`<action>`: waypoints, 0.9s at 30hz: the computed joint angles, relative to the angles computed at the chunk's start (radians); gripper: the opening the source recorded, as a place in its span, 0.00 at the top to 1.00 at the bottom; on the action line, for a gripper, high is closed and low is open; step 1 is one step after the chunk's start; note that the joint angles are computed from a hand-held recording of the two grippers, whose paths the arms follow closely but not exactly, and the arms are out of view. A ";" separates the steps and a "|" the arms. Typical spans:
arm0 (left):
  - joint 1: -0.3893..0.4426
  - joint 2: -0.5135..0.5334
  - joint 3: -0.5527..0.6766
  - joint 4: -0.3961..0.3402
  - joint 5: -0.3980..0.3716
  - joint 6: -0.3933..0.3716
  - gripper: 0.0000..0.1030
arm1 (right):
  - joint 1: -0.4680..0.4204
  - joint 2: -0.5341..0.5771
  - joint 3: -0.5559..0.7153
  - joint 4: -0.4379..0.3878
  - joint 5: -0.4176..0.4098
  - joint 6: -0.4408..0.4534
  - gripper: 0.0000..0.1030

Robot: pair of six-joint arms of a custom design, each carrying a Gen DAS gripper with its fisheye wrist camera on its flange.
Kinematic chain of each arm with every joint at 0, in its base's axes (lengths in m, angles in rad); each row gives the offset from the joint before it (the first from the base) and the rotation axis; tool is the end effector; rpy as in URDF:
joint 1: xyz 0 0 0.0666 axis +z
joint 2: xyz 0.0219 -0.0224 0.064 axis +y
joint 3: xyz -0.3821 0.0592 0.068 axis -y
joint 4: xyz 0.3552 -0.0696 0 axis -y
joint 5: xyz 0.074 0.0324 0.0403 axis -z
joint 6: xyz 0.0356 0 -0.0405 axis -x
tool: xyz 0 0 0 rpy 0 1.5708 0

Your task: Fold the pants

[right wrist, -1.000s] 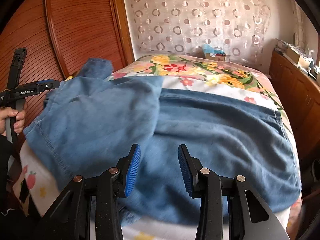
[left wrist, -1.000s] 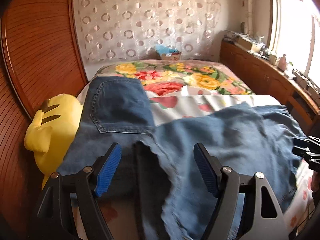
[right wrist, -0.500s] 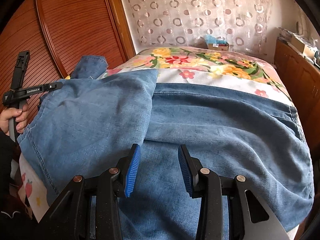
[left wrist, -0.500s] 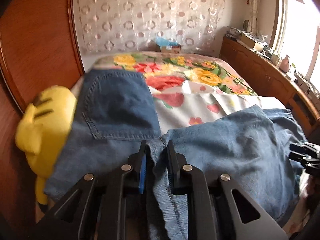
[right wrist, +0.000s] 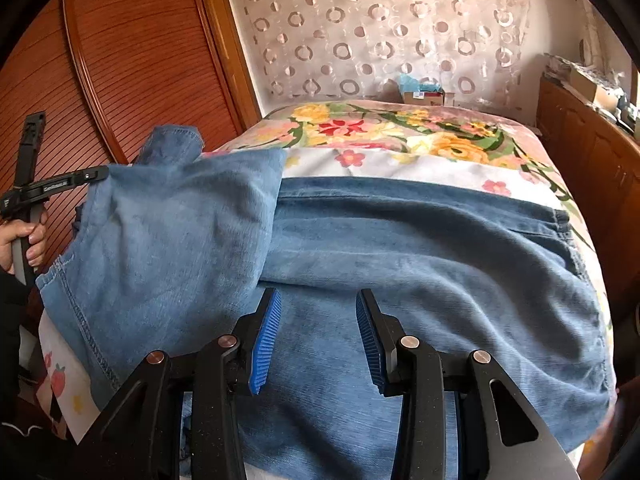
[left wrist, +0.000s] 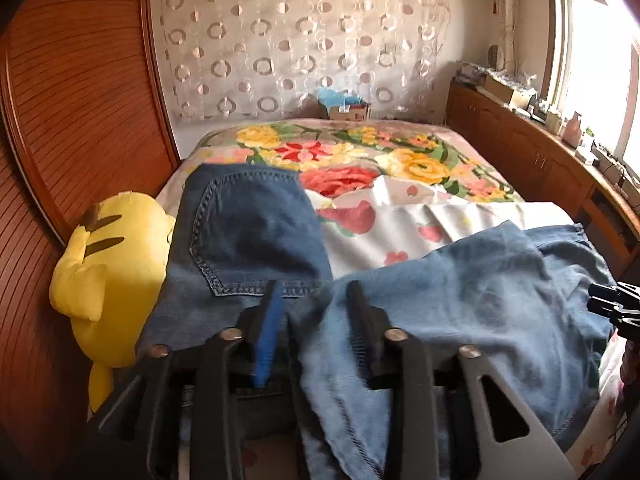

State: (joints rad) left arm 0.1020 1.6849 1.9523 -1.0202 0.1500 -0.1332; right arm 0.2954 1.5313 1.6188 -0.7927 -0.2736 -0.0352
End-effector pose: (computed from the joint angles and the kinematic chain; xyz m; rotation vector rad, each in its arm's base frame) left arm 0.5528 0.0508 0.5215 0.1114 2.3111 -0.0550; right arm 0.4861 0.1576 0.4758 -0.4408 2.2481 0.4842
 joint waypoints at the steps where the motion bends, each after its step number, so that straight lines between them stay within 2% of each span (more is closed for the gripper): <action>1: -0.002 -0.013 -0.011 0.012 0.009 0.003 0.50 | 0.000 -0.005 -0.007 0.006 0.006 0.000 0.61; 2: -0.006 -0.020 -0.015 0.016 0.014 0.003 0.49 | 0.000 -0.012 -0.014 0.009 0.014 0.001 0.61; 4: -0.017 -0.031 -0.016 0.012 0.028 0.007 0.37 | -0.003 -0.030 -0.036 0.017 0.025 0.002 0.61; 5: -0.022 -0.038 -0.022 0.017 0.039 0.012 0.24 | -0.007 -0.038 -0.045 0.019 0.027 0.001 0.61; 9: -0.063 -0.074 -0.061 0.052 0.064 0.014 0.23 | -0.023 -0.065 -0.076 0.026 0.039 -0.005 0.61; 12: -0.109 -0.090 -0.089 0.070 0.052 0.006 0.23 | -0.037 -0.088 -0.096 0.028 0.052 -0.011 0.61; 27: -0.281 -0.077 -0.123 0.044 0.032 0.001 0.23 | -0.108 -0.179 -0.210 0.051 0.148 -0.069 0.56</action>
State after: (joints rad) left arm -0.1789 1.6077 1.8291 -0.9760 0.1822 -0.1321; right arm 0.1871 1.3519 1.4090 -0.7417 -0.1261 -0.1046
